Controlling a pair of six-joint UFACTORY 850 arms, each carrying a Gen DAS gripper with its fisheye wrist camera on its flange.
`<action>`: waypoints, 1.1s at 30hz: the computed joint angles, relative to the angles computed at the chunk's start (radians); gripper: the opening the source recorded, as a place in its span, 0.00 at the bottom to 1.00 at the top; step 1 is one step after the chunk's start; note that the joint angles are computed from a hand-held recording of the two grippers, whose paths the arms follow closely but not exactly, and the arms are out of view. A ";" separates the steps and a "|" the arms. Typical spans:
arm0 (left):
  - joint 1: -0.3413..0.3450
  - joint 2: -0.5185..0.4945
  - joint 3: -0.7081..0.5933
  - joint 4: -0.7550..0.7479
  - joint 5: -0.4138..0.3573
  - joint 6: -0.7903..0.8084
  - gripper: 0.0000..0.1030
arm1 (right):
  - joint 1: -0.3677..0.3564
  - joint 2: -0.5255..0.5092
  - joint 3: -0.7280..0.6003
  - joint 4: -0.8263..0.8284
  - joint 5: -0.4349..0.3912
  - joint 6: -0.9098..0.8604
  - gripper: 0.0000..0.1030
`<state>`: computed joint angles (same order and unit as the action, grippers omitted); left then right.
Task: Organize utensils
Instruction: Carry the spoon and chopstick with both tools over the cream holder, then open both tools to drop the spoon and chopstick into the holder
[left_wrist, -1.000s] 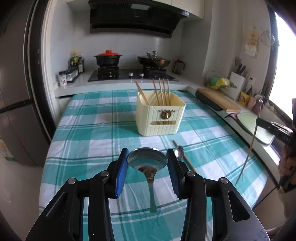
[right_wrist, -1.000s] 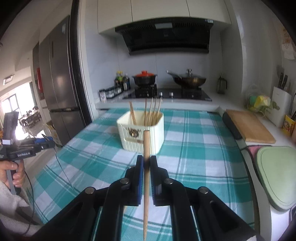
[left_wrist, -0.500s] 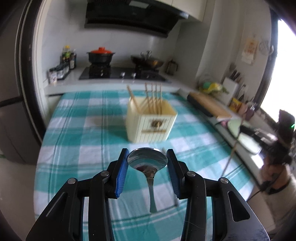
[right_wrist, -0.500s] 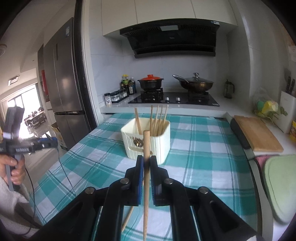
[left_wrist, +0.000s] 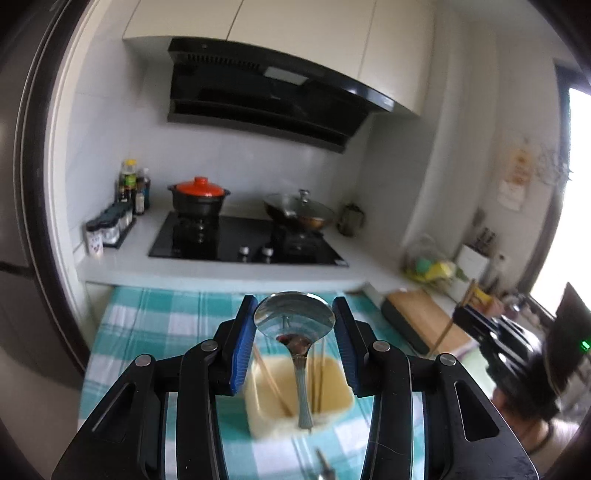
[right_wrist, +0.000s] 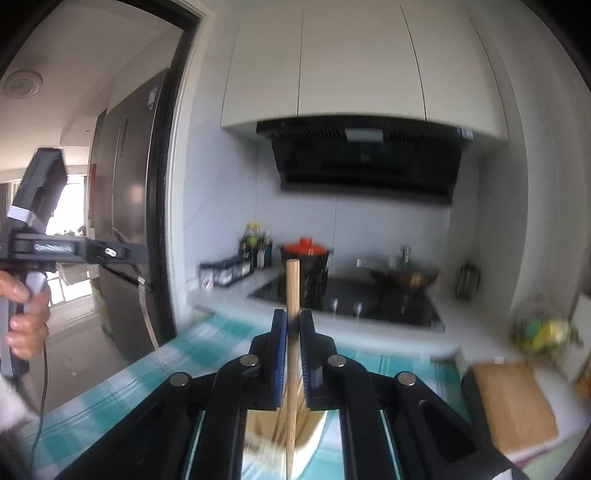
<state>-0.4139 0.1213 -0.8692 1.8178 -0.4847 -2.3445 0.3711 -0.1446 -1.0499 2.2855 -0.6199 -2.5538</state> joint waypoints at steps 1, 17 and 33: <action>0.013 -0.041 -0.029 0.014 -0.001 -0.014 0.40 | 0.008 -0.025 -0.019 0.039 -0.015 -0.030 0.07; 0.127 -0.505 -0.300 -0.327 0.189 0.317 0.41 | 0.014 -0.440 -0.359 -0.386 0.192 0.483 0.07; 0.017 -0.113 0.097 -0.613 0.214 0.631 0.81 | -0.170 -0.092 -0.006 -0.893 0.122 0.892 0.36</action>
